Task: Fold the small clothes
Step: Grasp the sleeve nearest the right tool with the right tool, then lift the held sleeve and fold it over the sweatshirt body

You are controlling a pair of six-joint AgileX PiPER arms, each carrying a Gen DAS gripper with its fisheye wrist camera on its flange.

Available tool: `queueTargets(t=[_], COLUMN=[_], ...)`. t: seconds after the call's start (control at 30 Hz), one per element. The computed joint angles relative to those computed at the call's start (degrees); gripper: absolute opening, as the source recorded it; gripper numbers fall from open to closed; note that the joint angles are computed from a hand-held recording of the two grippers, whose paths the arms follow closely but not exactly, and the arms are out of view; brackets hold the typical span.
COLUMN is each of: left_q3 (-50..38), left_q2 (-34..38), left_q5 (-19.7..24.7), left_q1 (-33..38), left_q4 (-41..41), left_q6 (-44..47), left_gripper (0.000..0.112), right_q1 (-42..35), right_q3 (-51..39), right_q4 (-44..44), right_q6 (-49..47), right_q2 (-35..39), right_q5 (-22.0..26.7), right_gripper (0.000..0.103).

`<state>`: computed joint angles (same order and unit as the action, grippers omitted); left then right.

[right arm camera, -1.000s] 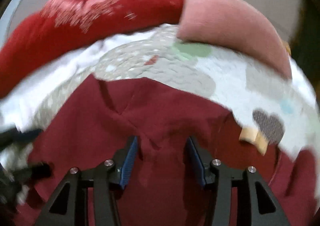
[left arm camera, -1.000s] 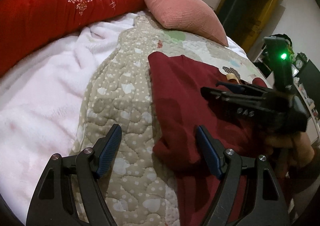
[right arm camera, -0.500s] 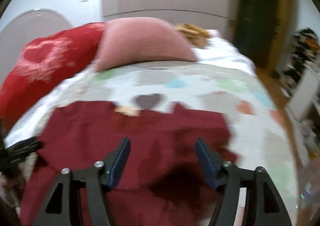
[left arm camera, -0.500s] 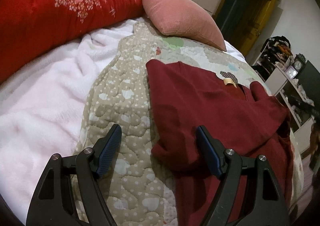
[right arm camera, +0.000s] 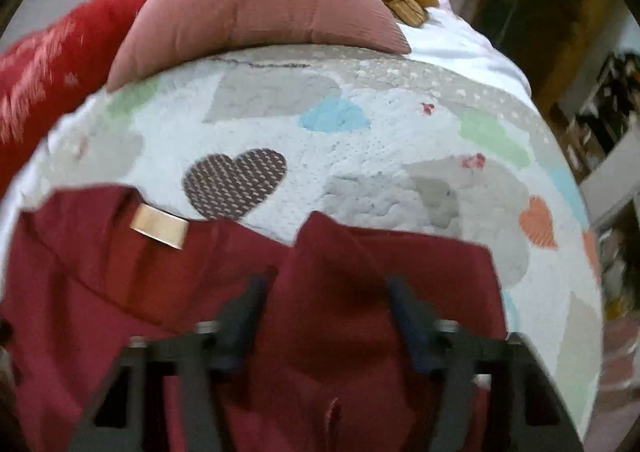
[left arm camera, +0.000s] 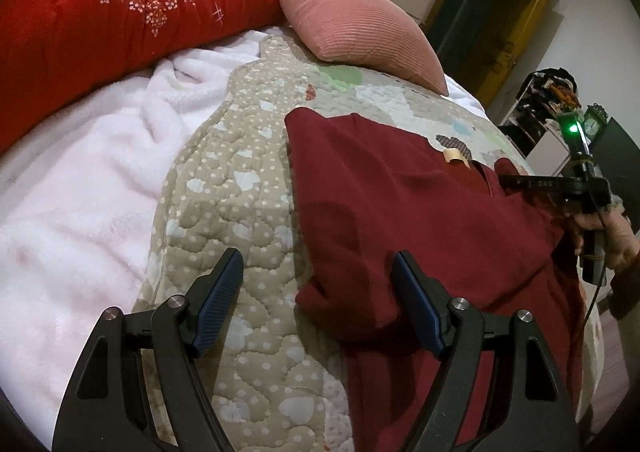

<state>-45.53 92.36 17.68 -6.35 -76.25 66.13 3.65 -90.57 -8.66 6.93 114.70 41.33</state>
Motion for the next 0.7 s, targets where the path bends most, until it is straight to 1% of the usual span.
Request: queueTargets(t=[0.03, 0.07, 0.1, 0.17, 0.23, 0.27, 0.37, 0.5, 0.6, 0.67, 0.7], left_q3=[0.0, 0.0, 0.0, 0.0, 0.0, 0.0, 0.1, 0.5, 1.5, 2.3, 2.6], left_q2=[0.0, 0.1, 0.0, 0.0, 0.0, 0.0, -0.1, -0.6, -2.7, -4.4, -5.0], left_q5=[0.1, 0.2, 0.2, 0.1, 0.0, 0.0, -0.2, -0.6, -1.0, -0.5, -0.5], left_q1=[0.1, 0.1, 0.1, 0.1, 0.0, 0.0, -0.1, -0.1, -0.1, 0.0, -0.2], left_q4=[-0.1, -0.1, 0.0, -0.1, -0.1, -0.1, -0.3, -1.4, -3.2, -4.0, -3.9], left_q6=[0.0, 0.0, 0.0, 0.0, 0.0, 0.1, 0.3, 1.5, 3.2, 3.8, 3.5], left_gripper=[0.078, 0.078, 0.078, 0.078, 0.078, 0.078, 0.078, 0.078, 0.078, 0.077, 0.078], right_q1=[-0.9, -2.6, -4.8, -8.9, -13.9, -16.5, -23.9, -33.3, -37.9, -40.3, -41.1], right_q3=[1.5, 3.7, 5.7, 11.6, 15.2, 16.8, 20.7, 25.3, 27.6, 28.8, 29.5], right_q4=[1.5, 5.3, 10.9, 19.7, 29.2, 32.3, 36.9, 46.5, 52.5, 54.6, 54.3], right_q6=[-1.1, -3.9, -9.0, -16.4, -23.7, -25.6, -29.1, -38.6, -44.5, -46.8, -46.5], right_q2=[-1.2, -3.2, -5.3, -11.2, -15.8, -18.0, -22.4, -25.1, -26.9, -27.9, -28.3], right_q5=[-1.4, -2.9, -4.3, -8.4, -9.5, -9.6, -10.2, -7.9, -5.9, -5.4, -5.7], right_gripper=[0.023, 0.016, 0.012, 0.012, 0.012, 0.012, 0.012, 0.011, 0.011, 0.011, 0.011])
